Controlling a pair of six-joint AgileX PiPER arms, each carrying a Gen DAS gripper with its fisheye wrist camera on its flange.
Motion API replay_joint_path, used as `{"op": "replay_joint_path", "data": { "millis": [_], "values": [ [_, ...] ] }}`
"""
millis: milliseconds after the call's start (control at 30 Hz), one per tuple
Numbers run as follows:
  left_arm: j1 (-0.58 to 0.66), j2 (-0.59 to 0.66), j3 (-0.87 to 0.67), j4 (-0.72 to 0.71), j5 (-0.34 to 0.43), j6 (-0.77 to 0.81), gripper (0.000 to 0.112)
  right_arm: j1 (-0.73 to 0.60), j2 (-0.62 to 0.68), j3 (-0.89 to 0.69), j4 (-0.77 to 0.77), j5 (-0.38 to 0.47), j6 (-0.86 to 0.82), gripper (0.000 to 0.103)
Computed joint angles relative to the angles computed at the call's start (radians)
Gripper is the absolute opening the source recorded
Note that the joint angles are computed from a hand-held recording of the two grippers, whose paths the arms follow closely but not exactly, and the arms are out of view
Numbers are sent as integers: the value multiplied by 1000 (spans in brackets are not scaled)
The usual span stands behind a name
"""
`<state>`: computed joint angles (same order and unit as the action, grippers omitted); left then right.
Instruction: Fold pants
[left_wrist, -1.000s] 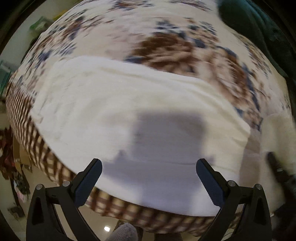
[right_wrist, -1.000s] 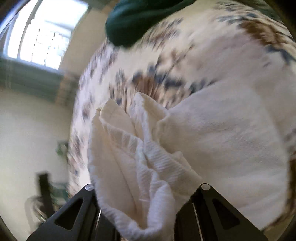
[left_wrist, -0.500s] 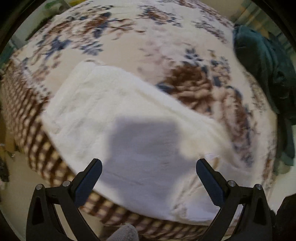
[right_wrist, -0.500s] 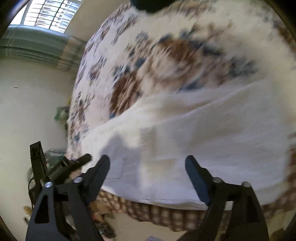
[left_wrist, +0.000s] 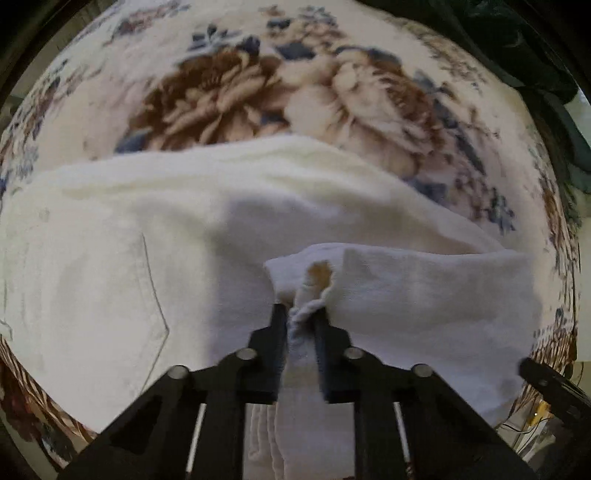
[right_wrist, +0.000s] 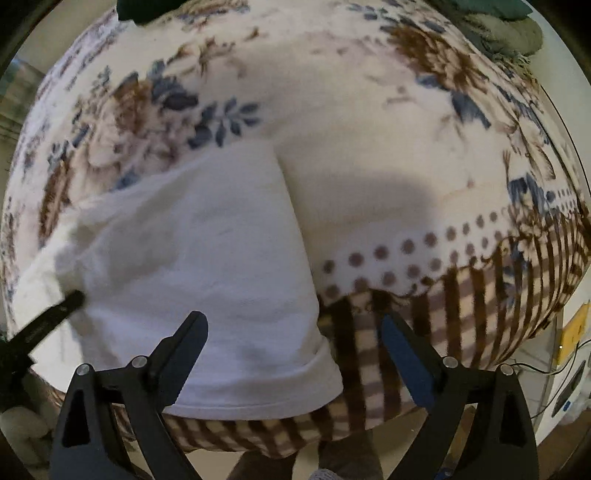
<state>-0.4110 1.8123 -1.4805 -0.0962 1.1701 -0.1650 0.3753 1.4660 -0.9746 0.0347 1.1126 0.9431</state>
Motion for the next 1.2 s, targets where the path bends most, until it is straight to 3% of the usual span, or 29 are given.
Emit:
{"op": "replay_joint_path", "data": {
  "millis": [133,367,500,533,600,667,833,900,967,1067,1200],
  "values": [
    [35,-57,51,9,-56,11,6,-2,45,26,30,-43,-33,97],
    [66,-8,104,-22,-108,9,8,3,141,17,43,-73,-75,97],
    [140,-55,140,-155,-115,20,12,-7,121,4,76,-83,-89,97],
    [173,-78,155,-214,-112,29,15,3,120,-15,75,-89,-75,97],
    [229,-110,168,-292,-92,39,47,18,76,-23,59,-83,-54,97],
    [276,-146,180,-339,-88,41,67,36,48,-39,47,-76,-32,97],
    [487,-305,239,-403,-64,5,73,83,32,-119,17,-27,-11,97],
    [627,-364,301,-481,-75,52,88,84,48,-139,50,-39,-28,97],
    [814,-406,377,-568,-78,119,95,91,79,-169,73,-47,-29,97],
    [990,-377,439,-580,-122,163,97,91,130,-222,96,-55,-40,97],
    [1108,-263,473,-662,-181,212,97,112,223,-317,81,-46,-29,97]
  ]
}}
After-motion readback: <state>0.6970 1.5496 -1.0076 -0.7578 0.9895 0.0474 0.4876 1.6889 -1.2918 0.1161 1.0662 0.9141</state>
